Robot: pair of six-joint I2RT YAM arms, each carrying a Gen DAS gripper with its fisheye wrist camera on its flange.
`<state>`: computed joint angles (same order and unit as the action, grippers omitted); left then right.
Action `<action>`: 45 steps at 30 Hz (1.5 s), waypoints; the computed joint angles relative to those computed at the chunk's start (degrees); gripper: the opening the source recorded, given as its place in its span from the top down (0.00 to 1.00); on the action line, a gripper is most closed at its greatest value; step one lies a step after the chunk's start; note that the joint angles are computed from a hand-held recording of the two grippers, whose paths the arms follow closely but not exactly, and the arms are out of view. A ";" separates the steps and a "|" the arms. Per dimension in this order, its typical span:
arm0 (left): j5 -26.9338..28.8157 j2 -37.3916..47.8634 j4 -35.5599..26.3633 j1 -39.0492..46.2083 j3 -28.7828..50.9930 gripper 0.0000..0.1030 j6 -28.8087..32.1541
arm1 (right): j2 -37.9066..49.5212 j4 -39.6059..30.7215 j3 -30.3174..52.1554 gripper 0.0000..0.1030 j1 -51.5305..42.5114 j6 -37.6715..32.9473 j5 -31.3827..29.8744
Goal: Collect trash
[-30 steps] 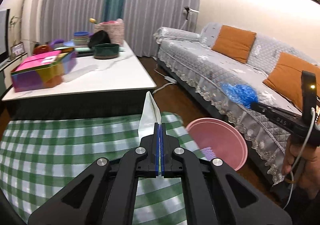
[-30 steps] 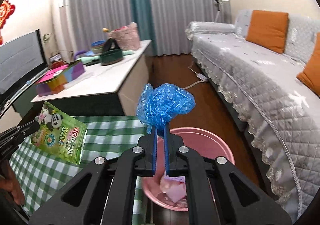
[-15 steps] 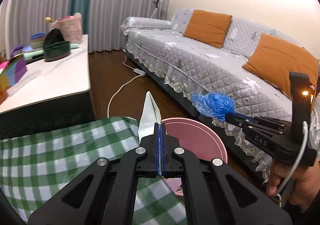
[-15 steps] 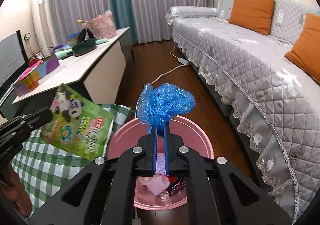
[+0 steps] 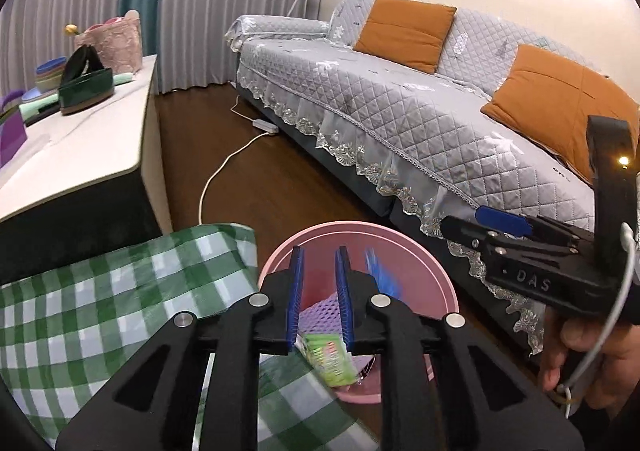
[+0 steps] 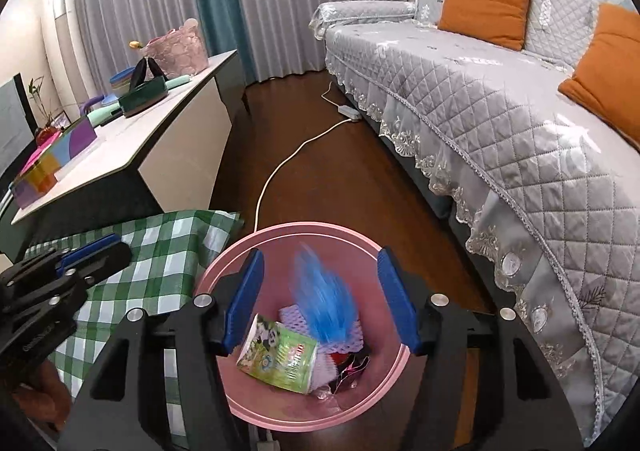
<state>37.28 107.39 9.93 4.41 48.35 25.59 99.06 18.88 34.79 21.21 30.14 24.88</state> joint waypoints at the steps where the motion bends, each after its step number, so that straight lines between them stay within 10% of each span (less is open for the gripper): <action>1: 0.59 -0.97 -1.01 0.94 -0.34 0.84 0.67 | -0.38 -0.12 -0.10 0.42 0.28 0.31 0.15; 12: 12.13 -17.47 -17.53 18.55 -4.75 0.34 13.90 | -12.33 -6.69 -2.25 0.08 10.41 6.46 9.53; 25: 22.39 -21.86 -41.18 45.62 -3.56 0.08 38.60 | -10.79 -32.11 8.69 0.05 39.17 29.35 31.28; 34: 20.79 -19.74 -38.28 55.51 -6.82 0.08 39.72 | 3.15 -51.75 21.71 0.05 51.46 48.47 35.68; 40: 18.76 -15.87 -37.17 60.52 -7.53 0.08 43.23 | 8.24 -50.57 25.26 0.05 51.58 46.30 33.61; 45: 17.16 -15.10 -26.42 58.94 -9.81 0.08 34.70 | 10.50 -48.31 26.33 0.05 50.33 44.16 31.87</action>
